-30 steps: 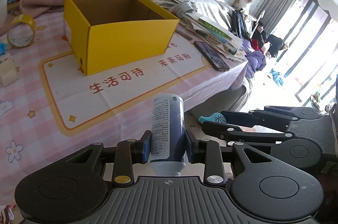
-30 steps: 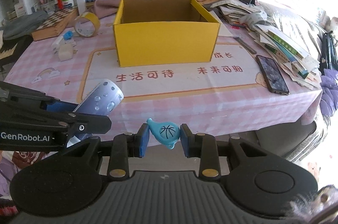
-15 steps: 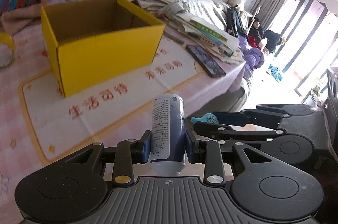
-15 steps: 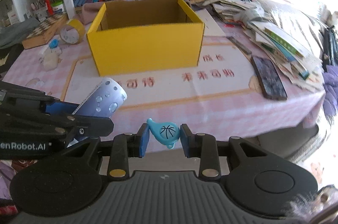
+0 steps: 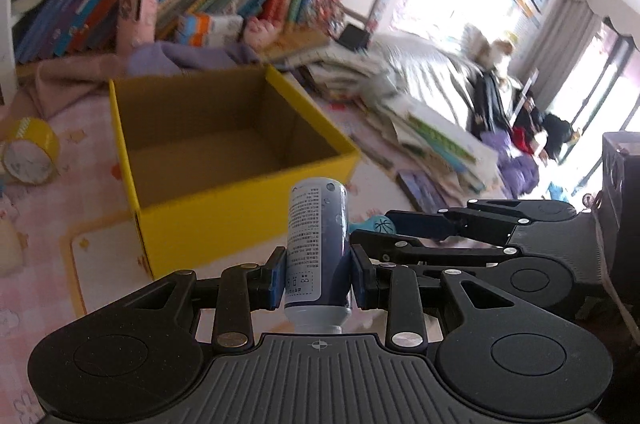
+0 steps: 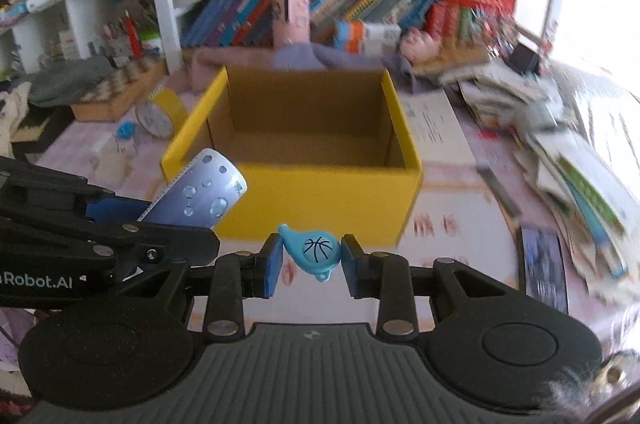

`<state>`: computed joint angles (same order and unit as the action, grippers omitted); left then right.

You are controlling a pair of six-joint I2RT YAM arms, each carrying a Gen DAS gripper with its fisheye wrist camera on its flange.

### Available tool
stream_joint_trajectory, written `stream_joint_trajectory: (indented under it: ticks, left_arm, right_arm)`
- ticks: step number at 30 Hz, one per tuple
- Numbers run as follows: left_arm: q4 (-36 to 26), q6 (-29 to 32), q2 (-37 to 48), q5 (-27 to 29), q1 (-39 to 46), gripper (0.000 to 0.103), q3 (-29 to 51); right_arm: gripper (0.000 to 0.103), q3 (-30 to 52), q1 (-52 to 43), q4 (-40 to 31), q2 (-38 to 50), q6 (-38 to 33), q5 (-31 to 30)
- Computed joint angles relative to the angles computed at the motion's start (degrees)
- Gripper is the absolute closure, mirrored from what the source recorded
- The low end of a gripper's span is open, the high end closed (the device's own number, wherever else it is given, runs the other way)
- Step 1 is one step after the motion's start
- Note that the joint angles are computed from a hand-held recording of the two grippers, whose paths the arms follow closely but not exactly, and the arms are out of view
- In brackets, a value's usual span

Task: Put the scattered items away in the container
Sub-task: 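Carry the blue clip and white-blue bottle with both tools toward the yellow box, then open the right tool over the box while the left tool releases the bottle inside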

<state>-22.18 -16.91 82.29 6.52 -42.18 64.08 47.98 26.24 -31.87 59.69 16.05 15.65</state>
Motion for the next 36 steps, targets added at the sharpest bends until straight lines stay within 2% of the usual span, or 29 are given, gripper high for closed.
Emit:
stream_joint_trajectory:
  ticks: [10, 18, 25, 29, 36]
  left_arm:
    - [-1.5, -1.8, 9.0, -6.5, 1.8, 0.072, 13.0]
    - [-6.3, 1.5, 20.3, -11.5, 4.2, 0.072, 28.6]
    - [-18.4, 4.2, 37.8, -13.1, 6.2, 0.072, 48.8]
    - [-24.1, 5.3, 46.0, -14.1, 6.2, 0.072, 58.0]
    - [-33.8, 5.8, 56.4, -14.6, 6.3, 0.072, 72.4]
  right_arm:
    - [0.073, 7.8, -13.3, 9.3, 12.0, -14.9, -15.8]
    - [0.073, 22.0, -18.9, 12.5, 28.9, -27.8, -20.5]
    - [0.073, 37.6, -20.1, 6.0, 46.2, -41.9, -19.4]
    - [0.073, 42.2, -19.4, 2.9, 52.0, -47.6, -18.1]
    - [0.073, 53.0, -18.8, -5.4, 61.0, -52.0, -16.8]
